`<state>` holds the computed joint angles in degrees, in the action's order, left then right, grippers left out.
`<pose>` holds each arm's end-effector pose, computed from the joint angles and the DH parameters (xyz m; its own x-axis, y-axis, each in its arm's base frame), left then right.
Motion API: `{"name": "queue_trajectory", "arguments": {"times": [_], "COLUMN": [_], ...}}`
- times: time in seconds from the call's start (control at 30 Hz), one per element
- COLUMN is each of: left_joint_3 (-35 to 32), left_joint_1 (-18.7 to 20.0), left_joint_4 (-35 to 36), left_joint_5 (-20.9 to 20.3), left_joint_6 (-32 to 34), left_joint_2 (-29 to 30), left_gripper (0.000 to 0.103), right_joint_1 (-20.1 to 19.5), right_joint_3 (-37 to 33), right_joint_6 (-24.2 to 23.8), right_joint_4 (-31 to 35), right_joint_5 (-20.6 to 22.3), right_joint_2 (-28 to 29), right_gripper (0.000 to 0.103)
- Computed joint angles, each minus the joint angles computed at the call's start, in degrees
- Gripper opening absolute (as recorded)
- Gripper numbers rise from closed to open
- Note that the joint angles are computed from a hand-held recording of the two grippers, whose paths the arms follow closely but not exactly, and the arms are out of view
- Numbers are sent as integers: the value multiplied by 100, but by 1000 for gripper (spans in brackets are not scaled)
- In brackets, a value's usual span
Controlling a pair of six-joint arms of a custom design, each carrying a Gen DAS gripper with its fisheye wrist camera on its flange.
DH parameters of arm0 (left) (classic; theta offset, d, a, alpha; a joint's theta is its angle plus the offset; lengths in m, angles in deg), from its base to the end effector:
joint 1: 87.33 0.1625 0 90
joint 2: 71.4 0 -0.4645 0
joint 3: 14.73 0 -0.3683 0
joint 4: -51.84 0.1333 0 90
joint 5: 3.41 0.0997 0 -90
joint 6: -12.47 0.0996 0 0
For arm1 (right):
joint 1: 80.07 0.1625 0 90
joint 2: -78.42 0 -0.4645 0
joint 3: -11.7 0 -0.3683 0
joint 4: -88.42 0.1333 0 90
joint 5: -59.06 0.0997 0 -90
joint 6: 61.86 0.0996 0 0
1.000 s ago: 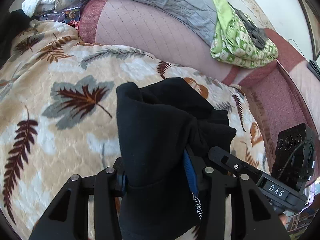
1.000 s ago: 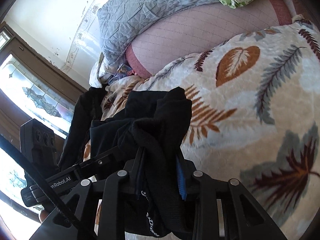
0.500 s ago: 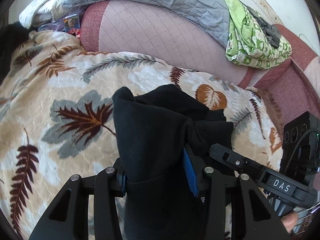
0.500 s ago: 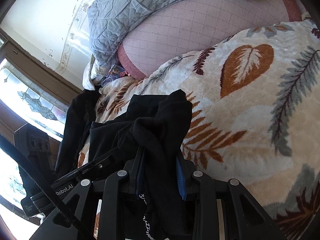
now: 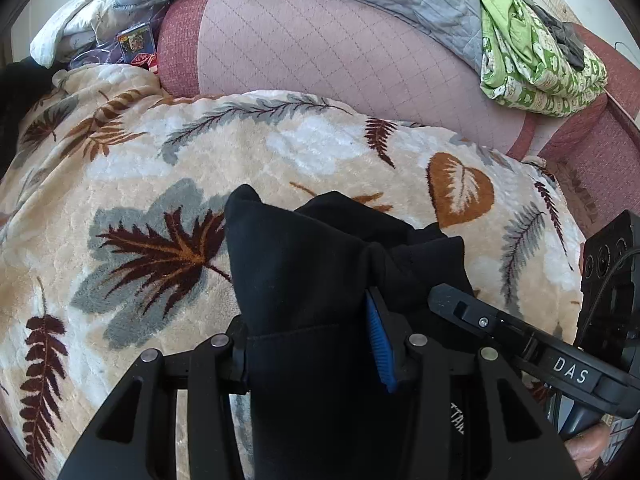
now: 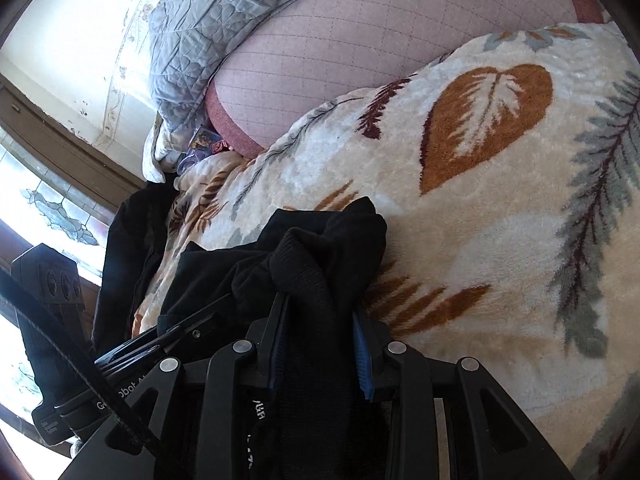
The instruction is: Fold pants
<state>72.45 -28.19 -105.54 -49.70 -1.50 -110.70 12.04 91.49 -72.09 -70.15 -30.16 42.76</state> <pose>-0.1981 -0.7256 0.1489 -0.8337 -0.0277 -0.5515 0.2909 0.8270 -0.4812 0.1631 -0.7682 0.1274 -0.9772 -0.2033 0.0613 -0.2104 0.8878 -0.4094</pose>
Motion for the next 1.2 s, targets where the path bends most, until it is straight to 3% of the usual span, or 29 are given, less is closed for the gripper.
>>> {"name": "queue_trajectory", "arguments": {"times": [0.13,0.2,0.37,0.53,0.63,0.97,1.07,1.2], "left_joint_3": [17,15,172,801,1297,2984,3327,3700], "left_joint_1": [18,27,-67,-443,-777,-2141,-2414,-2718], "left_joint_4": [-39,10,228,32,-177,-862,-715,89], "left_joint_5": [7,-10,-46,236,491,2002,2389,2734], "left_joint_6": [6,-59,-280,-364,-477,-1032,-1399,-2391], "left_joint_2": [12,-10,-216,-625,-934,-1661,-1727,-1881], "left_gripper": [46,51,62,66,72,90,93,94], "right_joint_1": [-72,-109,-155,27,126,256,292,366], "right_joint_3": [11,44,193,721,1116,3090,3639,4181], "right_joint_6": [64,169,316,319,387,540,551,579], "right_joint_4": [-57,-136,-271,-773,-955,-1822,-2167,-2541], "right_joint_5": [37,36,321,121,-52,-570,-788,-1097], "right_joint_2": [40,46,-74,-508,-790,-1818,-2041,-2252], "right_gripper": [44,58,62,68,68,71,71,71]}}
